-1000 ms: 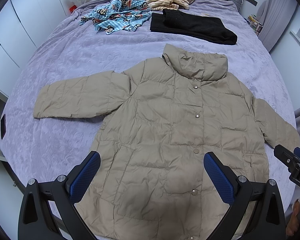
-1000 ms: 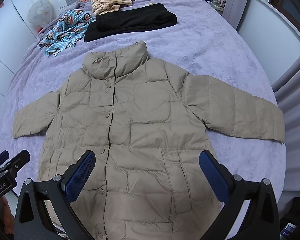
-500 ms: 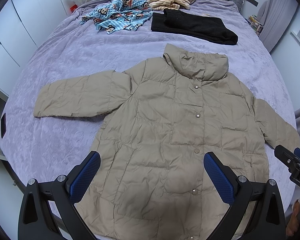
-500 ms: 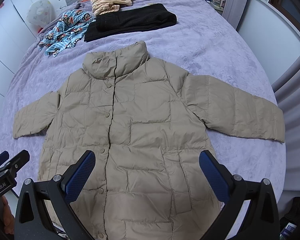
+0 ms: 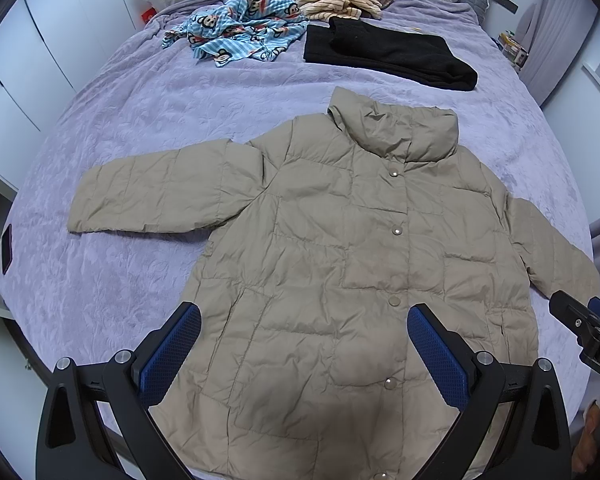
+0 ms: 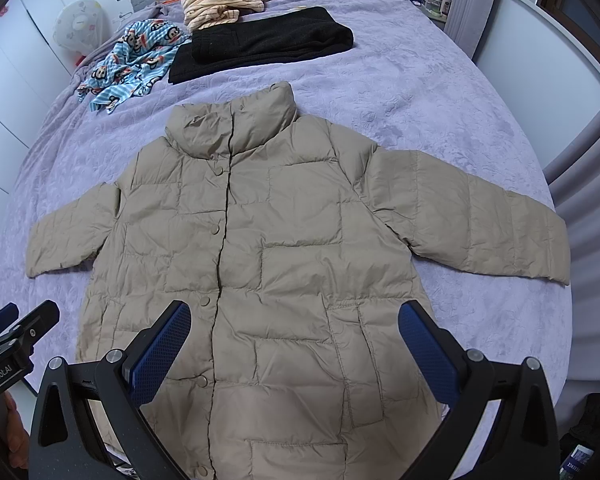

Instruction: Fold large clothes

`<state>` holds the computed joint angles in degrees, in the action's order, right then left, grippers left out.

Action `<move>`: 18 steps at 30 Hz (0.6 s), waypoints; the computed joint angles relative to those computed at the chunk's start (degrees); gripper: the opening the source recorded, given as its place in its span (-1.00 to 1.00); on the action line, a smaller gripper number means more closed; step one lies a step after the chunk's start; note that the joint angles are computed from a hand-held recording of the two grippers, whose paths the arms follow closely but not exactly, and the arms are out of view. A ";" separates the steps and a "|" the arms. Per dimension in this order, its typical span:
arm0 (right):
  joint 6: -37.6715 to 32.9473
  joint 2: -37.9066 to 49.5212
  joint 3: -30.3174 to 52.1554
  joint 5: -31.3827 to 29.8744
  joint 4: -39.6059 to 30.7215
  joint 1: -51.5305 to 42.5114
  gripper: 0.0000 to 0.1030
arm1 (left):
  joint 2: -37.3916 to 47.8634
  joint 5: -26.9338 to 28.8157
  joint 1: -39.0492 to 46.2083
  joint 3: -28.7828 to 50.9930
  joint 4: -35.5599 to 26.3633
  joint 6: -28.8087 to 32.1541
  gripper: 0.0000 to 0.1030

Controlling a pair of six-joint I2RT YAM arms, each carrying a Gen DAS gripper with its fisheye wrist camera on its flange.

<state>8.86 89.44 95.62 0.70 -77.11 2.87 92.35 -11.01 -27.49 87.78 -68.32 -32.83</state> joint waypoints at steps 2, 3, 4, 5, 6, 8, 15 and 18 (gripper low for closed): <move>-0.06 -0.01 -0.04 -0.04 -0.01 -0.05 1.00 | -0.06 0.04 0.06 -0.12 0.04 0.11 1.00; 0.00 0.01 0.04 -0.02 -0.03 0.00 1.00 | 0.02 0.08 0.04 0.04 -0.03 0.05 1.00; -0.08 -0.02 -0.05 -0.05 0.02 -0.05 1.00 | 0.04 0.05 0.02 0.07 -0.06 0.01 1.00; -0.08 -0.02 -0.05 -0.05 0.02 -0.05 1.00 | -0.04 0.09 0.09 -0.04 -0.04 0.09 1.00; -0.08 -0.02 -0.05 -0.05 0.02 -0.05 1.00 | -0.04 0.09 0.09 -0.04 -0.04 0.09 1.00; -0.06 -0.03 -0.05 -0.06 0.00 -0.04 1.00 | -0.06 0.05 0.06 -0.10 0.02 -0.04 1.00; -0.05 0.01 -0.08 -0.06 0.03 -0.06 1.00 | -0.14 0.12 0.06 -0.26 0.08 -0.04 1.00; 0.13 0.13 0.08 -0.01 -0.15 0.11 1.00 | -0.85 0.42 0.29 -1.45 0.59 0.11 1.00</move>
<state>8.99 89.58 95.70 0.69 -77.27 2.98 91.50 -10.59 -27.20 86.33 -67.73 -32.72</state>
